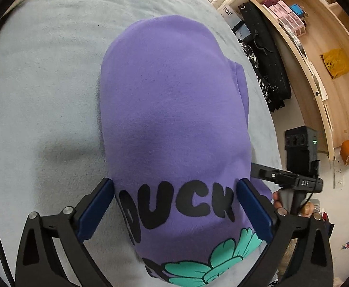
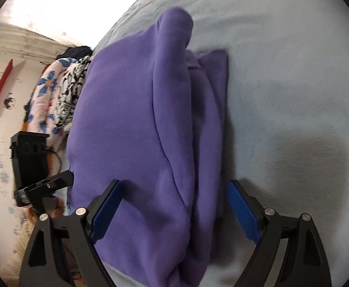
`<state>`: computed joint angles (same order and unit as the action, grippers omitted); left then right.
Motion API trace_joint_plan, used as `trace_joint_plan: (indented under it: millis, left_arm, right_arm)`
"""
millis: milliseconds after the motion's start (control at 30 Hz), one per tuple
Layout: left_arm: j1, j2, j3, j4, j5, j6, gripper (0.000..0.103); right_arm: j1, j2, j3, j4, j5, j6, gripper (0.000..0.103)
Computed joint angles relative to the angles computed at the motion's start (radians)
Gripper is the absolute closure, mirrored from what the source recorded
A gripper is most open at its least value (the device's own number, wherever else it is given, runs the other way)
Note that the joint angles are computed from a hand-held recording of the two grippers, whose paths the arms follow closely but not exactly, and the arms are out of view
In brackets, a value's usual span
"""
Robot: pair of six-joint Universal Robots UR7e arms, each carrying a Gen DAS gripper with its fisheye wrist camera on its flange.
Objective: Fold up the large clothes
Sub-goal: 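Lift the hoodie bundle with both tools and carry it toward the clothes stack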
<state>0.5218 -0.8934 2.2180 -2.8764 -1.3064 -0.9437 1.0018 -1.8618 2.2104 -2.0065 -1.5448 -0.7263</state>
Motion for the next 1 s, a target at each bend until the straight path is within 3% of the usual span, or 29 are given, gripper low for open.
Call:
trace_joint_plan:
  millis: [167, 267, 367, 733, 1000]
  left_arm:
    - [0.014, 0.029, -0.01, -0.037, -0.001, 0.044, 0.0]
    - [0.022, 0.041, -0.014, -0.057, -0.004, 0.07, 0.0]
    - [0.029, 0.05, -0.017, -0.07, -0.009, 0.093, 0.0]
    - [0.058, 0.041, 0.008, -0.1, -0.06, 0.171, 0.0]
    - [0.134, 0.077, -0.016, -0.14, -0.174, 0.153, 0.0]
  right_arm:
    - [-0.033, 0.056, -0.022, 0.034, 0.085, -0.039, 0.012]
    - [-0.049, 0.089, -0.037, 0.052, 0.124, -0.046, 0.006]
    - [-0.046, 0.115, -0.043, 0.05, 0.13, -0.052, 0.0]
    - [-0.025, 0.094, -0.002, -0.018, 0.098, -0.083, 0.0]
    - [-0.007, 0.045, 0.038, -0.049, 0.104, -0.111, 0.03]
